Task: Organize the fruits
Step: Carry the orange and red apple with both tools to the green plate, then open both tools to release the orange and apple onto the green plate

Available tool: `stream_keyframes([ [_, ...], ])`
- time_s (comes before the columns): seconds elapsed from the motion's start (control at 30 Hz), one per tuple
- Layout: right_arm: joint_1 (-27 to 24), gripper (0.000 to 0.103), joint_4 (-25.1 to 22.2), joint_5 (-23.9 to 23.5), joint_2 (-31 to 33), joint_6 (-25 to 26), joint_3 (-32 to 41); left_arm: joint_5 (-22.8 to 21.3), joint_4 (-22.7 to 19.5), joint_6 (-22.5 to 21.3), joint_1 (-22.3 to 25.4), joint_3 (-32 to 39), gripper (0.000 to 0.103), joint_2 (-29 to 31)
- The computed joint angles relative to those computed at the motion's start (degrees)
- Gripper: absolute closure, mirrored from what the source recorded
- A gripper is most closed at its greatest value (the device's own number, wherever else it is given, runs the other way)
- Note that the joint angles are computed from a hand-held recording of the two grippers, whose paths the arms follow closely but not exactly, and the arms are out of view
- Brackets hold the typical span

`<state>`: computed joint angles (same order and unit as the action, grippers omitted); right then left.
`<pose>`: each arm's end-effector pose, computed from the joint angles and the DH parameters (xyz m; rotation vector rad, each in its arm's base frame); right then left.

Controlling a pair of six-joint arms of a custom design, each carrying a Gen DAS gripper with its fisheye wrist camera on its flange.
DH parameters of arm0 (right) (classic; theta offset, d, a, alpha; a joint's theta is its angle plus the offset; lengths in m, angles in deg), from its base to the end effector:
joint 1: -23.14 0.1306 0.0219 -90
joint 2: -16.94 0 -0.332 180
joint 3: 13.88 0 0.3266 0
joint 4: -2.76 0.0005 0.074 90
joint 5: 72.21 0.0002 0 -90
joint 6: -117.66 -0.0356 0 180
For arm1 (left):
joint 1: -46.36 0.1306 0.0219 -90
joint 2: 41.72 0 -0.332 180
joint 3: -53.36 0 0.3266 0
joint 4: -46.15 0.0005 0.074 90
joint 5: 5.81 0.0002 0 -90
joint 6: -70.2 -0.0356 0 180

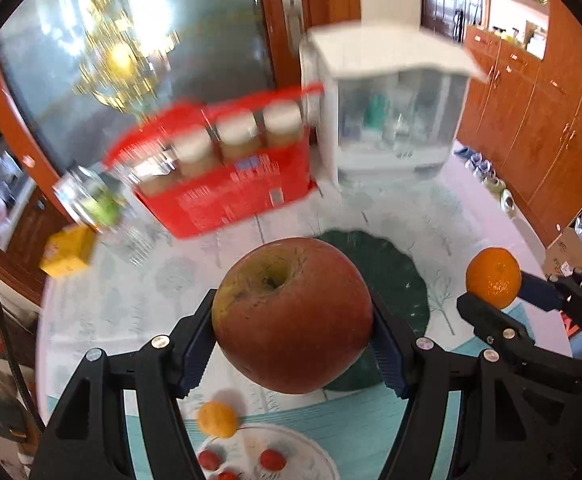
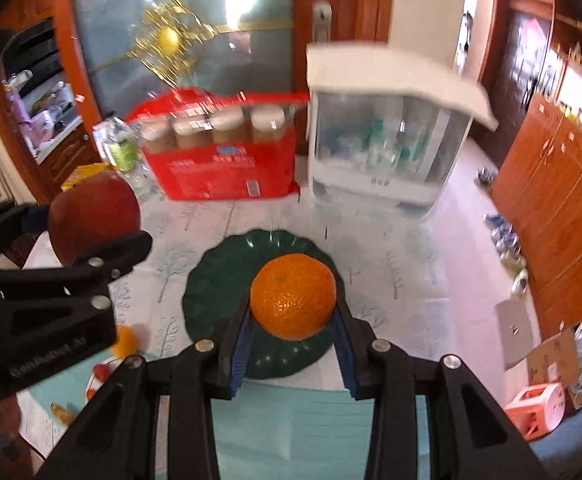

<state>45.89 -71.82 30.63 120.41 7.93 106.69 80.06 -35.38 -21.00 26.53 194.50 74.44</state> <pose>0.4364 0.1739 0.4577 0.0164 2.5359 0.0020 0.4941 -0.1760 0.4750 0.4389 2.5162 -0.0333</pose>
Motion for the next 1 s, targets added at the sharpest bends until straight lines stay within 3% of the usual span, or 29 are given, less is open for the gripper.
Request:
stream_keyframes([
  [0.1, -2.80, 0.065, 2.38, -5.98, 2.93, -1.76, -2.70, 1.90, 1.45, 0.43, 0.50, -1.92, 0.035, 3.70],
  [0.37, -6.22, 0.065, 8.24, -12.31, 8.30, -4.36, -9.23, 5.13, 4.63, -1.71, 1.41, -6.31, 0.035, 9.89],
  [0.63, -5.52, 0.064, 8.36, -12.92, 11.58, -2.20, -9.88, 5.88, 4.91, -2.54, 1.74, -8.00, 0.035, 12.78],
  [0.87, -4.59, 0.063, 8.56, -10.13, 12.74, -0.58, -9.53, 6.53, 3.13, -1.90, 2.12, -7.37, 0.033, 14.43],
  [1.0, -4.45, 0.063, 9.99, -9.16, 11.73, -0.12, -11.15, 6.23, 4.79, -0.83, 2.59, -7.96, 0.013, 13.30],
])
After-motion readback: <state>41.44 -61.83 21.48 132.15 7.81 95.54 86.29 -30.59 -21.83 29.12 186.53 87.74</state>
